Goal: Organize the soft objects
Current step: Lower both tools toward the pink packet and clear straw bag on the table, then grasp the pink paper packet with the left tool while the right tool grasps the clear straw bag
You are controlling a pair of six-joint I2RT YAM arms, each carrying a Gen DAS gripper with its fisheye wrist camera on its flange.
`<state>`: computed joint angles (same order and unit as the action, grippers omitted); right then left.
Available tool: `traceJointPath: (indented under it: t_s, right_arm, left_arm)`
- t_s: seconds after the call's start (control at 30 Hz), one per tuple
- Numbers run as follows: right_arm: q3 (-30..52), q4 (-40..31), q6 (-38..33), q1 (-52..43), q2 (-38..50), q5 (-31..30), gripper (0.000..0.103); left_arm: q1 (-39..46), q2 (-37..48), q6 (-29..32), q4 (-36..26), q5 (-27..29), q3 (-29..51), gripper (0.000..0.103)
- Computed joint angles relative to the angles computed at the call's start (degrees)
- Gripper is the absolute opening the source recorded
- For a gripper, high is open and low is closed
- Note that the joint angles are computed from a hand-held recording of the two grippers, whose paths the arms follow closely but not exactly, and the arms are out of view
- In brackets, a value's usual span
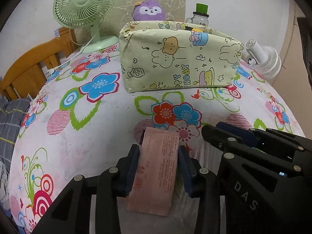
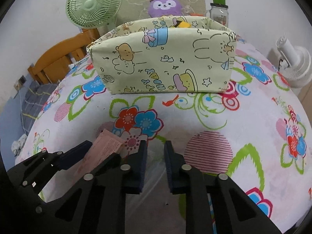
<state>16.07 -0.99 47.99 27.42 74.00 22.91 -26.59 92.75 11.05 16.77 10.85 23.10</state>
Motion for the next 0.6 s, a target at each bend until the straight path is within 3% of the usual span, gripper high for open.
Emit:
traceJointPath:
  t_s: [0.27, 0.43, 0.47, 0.5, 0.57, 0.6]
  right_arm:
    - [-1.2, 0.6, -3.2, -4.8, -3.3, -0.9, 0.013]
    - [-1.6, 0.3, -3.7, -6.0, -5.5, -1.8, 0.017]
    - [-1.1, -0.7, -3.2, -5.3, -5.4, -1.0, 0.03]
    - [-0.6, -1.6, -3.0, -4.8, -5.2, -0.6, 0.051]
    - [-0.8, -2.3, -1.6, -2.4, -6.3, 0.9, 0.067]
    - [-0.8, -2.6, -1.0, -1.4, -6.6, 1.7, 0.067]
  left_arm:
    - [-1.1, -1.1, -0.9, 0.1, -1.0, 0.0, 0.041]
    - [-0.7, -1.3, -0.7, 0.0, -0.9, -0.1, 0.041]
    - [-0.6, -1.5, -0.6, 0.0, -0.8, -0.2, 0.041]
    - [-0.4, -1.7, -0.3, 0.0, -0.7, -0.4, 0.041]
    - [0.0, -2.3, 0.5, 0.1, -0.6, -1.0, 0.041]
    - [0.2, -2.4, 0.8, 0.1, -0.5, -1.2, 0.041]
